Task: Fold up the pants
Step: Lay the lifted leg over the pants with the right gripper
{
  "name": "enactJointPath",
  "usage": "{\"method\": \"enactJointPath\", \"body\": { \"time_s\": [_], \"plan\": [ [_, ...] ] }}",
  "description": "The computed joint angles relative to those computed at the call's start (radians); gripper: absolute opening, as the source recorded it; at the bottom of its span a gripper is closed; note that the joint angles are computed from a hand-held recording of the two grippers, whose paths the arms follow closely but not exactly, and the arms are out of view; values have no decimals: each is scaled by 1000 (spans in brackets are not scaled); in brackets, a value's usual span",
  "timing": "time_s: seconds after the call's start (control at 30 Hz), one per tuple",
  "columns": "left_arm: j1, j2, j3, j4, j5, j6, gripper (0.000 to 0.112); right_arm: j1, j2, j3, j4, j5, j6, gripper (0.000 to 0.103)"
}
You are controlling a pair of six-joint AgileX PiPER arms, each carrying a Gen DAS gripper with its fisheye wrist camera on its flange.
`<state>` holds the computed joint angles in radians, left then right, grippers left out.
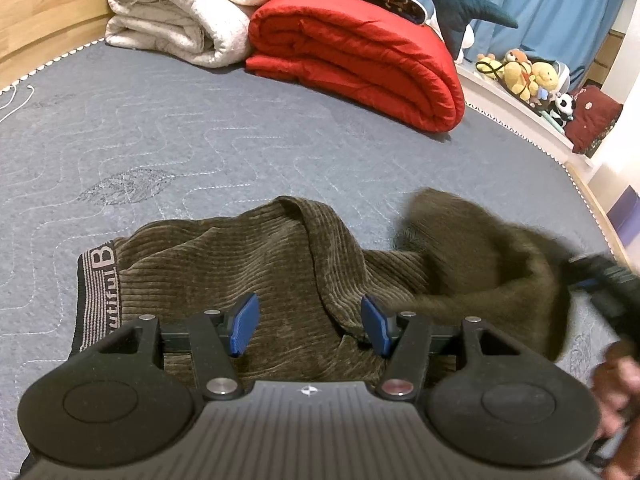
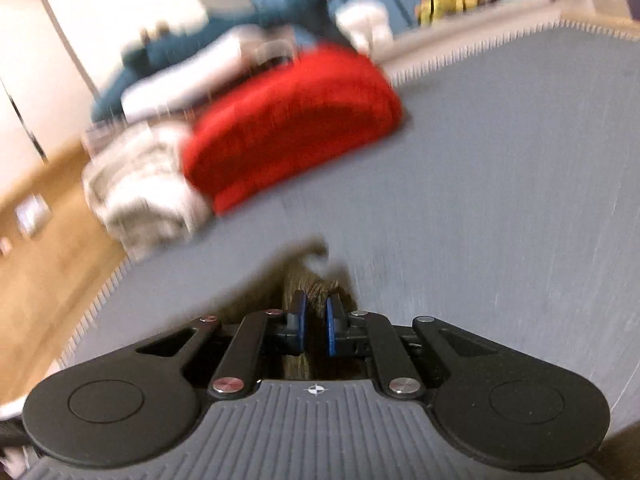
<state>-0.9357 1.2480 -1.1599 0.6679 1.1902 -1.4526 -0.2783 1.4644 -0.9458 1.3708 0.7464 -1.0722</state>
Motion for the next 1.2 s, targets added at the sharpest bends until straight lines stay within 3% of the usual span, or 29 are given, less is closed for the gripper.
{"method": "enactJointPath", "body": {
  "time_s": [0.1, 0.13, 0.2, 0.3, 0.37, 0.43, 0.5, 0.6, 0.67, 0.73, 0.87, 1.0, 1.07, 1.2],
  "plan": [
    [0, -4, 5, -1, -1, -9, 62, -87, -101, 32, 127, -19, -62, 10],
    [0, -5, 6, -3, -2, -10, 62, -101, -144, 59, 194, -76, -95, 10],
    [0, -7, 9, -7, -6, -9, 62, -136, -263, 100, 209, -274, -70, 10],
    [-8, -1, 6, -7, -11, 5, 62, -154, -325, 127, -36, -574, 201, 10],
    [-11, -1, 9, -13, -18, 10, 62, -182, -272, 126, -236, -675, 358, 12],
    [-15, -1, 13, -16, -19, 10, 62, -278, -168, 85, -436, -617, 512, 17],
    [-18, -6, 19, -17, -19, 6, 62, -388, -41, 0, -616, -428, 712, 17],
    [-21, -11, 24, -15, -16, 3, 63, -525, 83, -86, -633, -217, 794, 18],
    [-17, -15, 27, -14, -13, 1, 63, -571, 126, -110, -566, -173, 733, 18],
    [-13, -13, 25, -17, -11, 0, 63, -600, 134, -111, -501, -182, 640, 31],
    [-6, -13, 26, -29, -13, 5, 63, -648, 152, -145, -391, -181, 526, 33],
    [-9, -8, 19, -29, -18, 27, 63, -626, 213, -283, -321, -134, 463, 33],
    [-11, -6, 18, -26, -17, 31, 64, -592, 295, -415, -356, -73, 427, 36],
    [-13, -6, 21, -26, -13, 39, 66, -489, 535, -786, -576, 157, 555, 38]
  ]
}}
